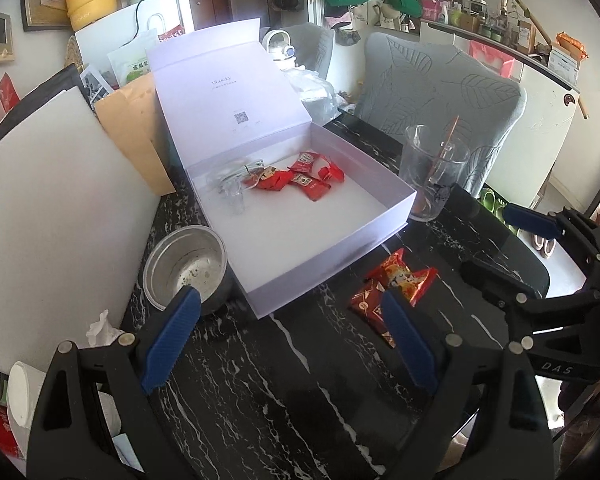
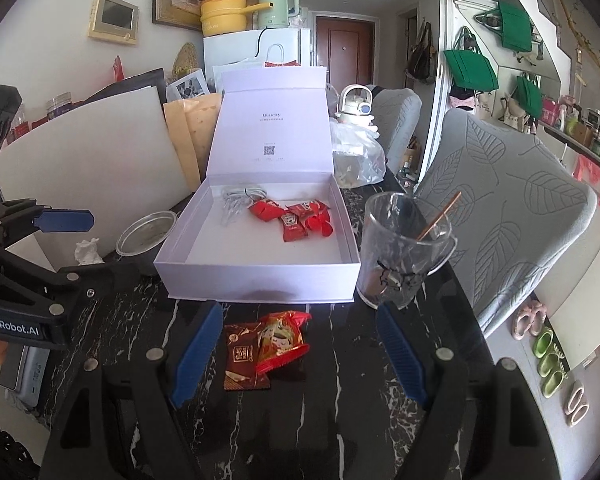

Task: Organize objects
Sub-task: 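Move the left gripper toward the brown Ritter Kiss packet while the right approaches the red cartoon snack packet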

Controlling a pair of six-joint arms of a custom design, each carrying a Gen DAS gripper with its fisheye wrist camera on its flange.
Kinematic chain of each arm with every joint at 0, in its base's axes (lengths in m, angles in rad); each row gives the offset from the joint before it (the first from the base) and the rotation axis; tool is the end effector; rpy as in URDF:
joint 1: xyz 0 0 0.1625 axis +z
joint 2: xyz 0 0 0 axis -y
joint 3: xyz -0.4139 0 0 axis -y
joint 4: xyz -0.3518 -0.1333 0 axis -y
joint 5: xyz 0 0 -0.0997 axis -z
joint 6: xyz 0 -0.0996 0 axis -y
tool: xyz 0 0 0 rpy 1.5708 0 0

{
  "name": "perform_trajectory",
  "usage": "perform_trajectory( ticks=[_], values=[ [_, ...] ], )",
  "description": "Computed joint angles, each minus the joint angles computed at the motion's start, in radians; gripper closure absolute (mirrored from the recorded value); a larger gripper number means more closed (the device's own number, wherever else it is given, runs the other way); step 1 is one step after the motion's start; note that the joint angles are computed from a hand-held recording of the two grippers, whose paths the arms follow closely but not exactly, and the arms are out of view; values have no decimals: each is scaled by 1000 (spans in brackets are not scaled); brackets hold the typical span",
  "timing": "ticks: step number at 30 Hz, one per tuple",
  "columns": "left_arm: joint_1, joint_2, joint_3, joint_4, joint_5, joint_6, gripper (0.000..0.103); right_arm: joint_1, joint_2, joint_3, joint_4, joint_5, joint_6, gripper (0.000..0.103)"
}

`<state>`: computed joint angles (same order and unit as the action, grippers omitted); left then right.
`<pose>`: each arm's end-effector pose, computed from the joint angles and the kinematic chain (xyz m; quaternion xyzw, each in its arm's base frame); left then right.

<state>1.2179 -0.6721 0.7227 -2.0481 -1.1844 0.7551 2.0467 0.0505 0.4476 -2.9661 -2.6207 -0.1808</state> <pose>-0.1176 -0.8137 0.3597 0.4700 0.8371 -0.1661 0.2254 0.4189 -0.7104 0.0205 0.0457 -0.8082 0.4376 0.3915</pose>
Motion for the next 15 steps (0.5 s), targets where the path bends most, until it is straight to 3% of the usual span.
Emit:
perform_trajectory(
  ticks=[9,15],
  values=[
    [5,-27,114,-22,19,-17,12,-28,-68,192,-72,36,52,23],
    [16,-8,105,4,22,-52,12,-47,-92,262,-79,58,87,23]
  ],
)
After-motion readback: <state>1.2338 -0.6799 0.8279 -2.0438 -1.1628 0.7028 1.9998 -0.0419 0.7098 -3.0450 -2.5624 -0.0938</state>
